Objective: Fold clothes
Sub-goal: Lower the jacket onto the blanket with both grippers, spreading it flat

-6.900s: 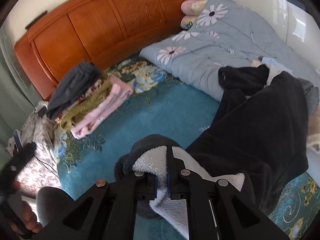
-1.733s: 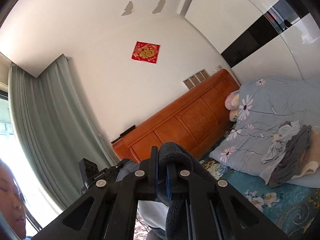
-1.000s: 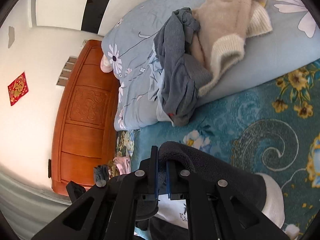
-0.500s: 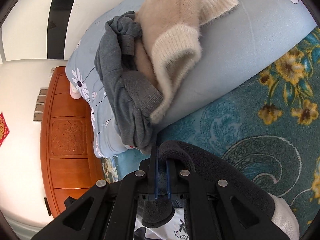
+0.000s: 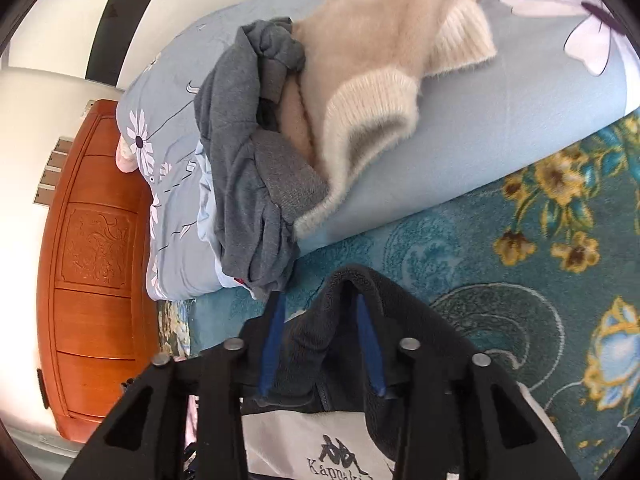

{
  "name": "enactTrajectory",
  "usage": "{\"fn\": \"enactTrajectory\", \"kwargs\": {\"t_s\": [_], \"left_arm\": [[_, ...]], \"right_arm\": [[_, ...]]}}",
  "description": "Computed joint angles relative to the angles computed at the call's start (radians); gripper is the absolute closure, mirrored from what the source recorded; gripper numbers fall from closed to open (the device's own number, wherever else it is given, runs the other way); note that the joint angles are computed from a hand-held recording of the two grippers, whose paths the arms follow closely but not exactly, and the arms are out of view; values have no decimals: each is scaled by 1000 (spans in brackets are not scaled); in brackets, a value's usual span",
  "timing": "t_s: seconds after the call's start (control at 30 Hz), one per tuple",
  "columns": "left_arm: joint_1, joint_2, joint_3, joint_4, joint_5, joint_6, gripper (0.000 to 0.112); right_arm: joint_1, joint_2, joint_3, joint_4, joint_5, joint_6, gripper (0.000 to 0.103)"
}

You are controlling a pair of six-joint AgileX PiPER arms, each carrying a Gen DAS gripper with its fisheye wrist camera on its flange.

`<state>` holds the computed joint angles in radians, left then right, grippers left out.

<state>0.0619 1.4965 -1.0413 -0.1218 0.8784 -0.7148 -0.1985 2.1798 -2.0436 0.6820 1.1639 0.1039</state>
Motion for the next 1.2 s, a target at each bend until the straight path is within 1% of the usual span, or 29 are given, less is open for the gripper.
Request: {"fn": "enactTrajectory", "kwargs": {"t_s": [0.07,0.1,0.17,0.27,0.4,0.43,0.47,0.5,0.57,0.6,0.73,0.77,0.8,0.83,0.9,0.93,0.97,1.0,1.03,1.13,1.17,1.2], "left_arm": [[57,-2,29,-16,38,79,47],[72,11,31,-14,58,121,46],[78,35,47,-34,48,219,45],[87,103,39,-130,64,369,45],[49,172,-6,-128,79,418,47],[43,183,-15,-121,80,415,57],[35,195,-28,-105,88,407,89],[24,205,-47,-83,101,405,99],[-6,217,-96,-31,129,414,101],[-26,224,-135,27,147,395,101],[-54,264,-329,259,216,263,101],[-59,281,-376,313,224,228,100],[-55,296,-411,328,225,215,97],[-45,310,-442,314,226,218,95],[-49,334,-485,287,257,209,82],[-55,345,-503,274,277,202,71],[-67,335,-493,277,274,178,59],[-88,305,-456,297,249,136,53],[-109,276,-422,318,228,91,50],[-145,162,-297,317,153,-101,50],[-145,124,-237,272,87,-147,50],[-144,94,-174,199,5,-155,50]], "right_arm": [[-7,-66,58,-36,-28,-31,55],[-12,-92,81,-50,-33,-43,55],[-14,-116,96,-56,-20,-45,54],[-28,-147,165,-23,-22,-55,54],[-15,-162,224,-8,-34,-44,54],[-12,-164,235,-1,-30,-50,54],[-8,-168,246,1,-28,-53,54],[-6,-172,255,1,-27,-56,54],[-7,-179,270,5,-22,-64,54],[-10,-183,277,6,-21,-69,54],[-29,-207,300,-17,-26,-64,54],[-36,-214,304,-19,-27,-64,54],[-42,-222,310,-23,-29,-65,54],[-47,-229,314,-29,-29,-66,54],[-49,-241,319,-48,-27,-71,54],[-46,-247,325,-50,-25,-83,54],[-43,-252,331,-51,-22,-95,54],[-39,-257,337,-52,-20,-107,54],[-35,-261,343,-48,-17,-120,54],[-3,-246,359,5,-10,-167,54],[17,-237,361,15,-11,-177,54],[39,-223,355,24,-14,-183,54]]}}
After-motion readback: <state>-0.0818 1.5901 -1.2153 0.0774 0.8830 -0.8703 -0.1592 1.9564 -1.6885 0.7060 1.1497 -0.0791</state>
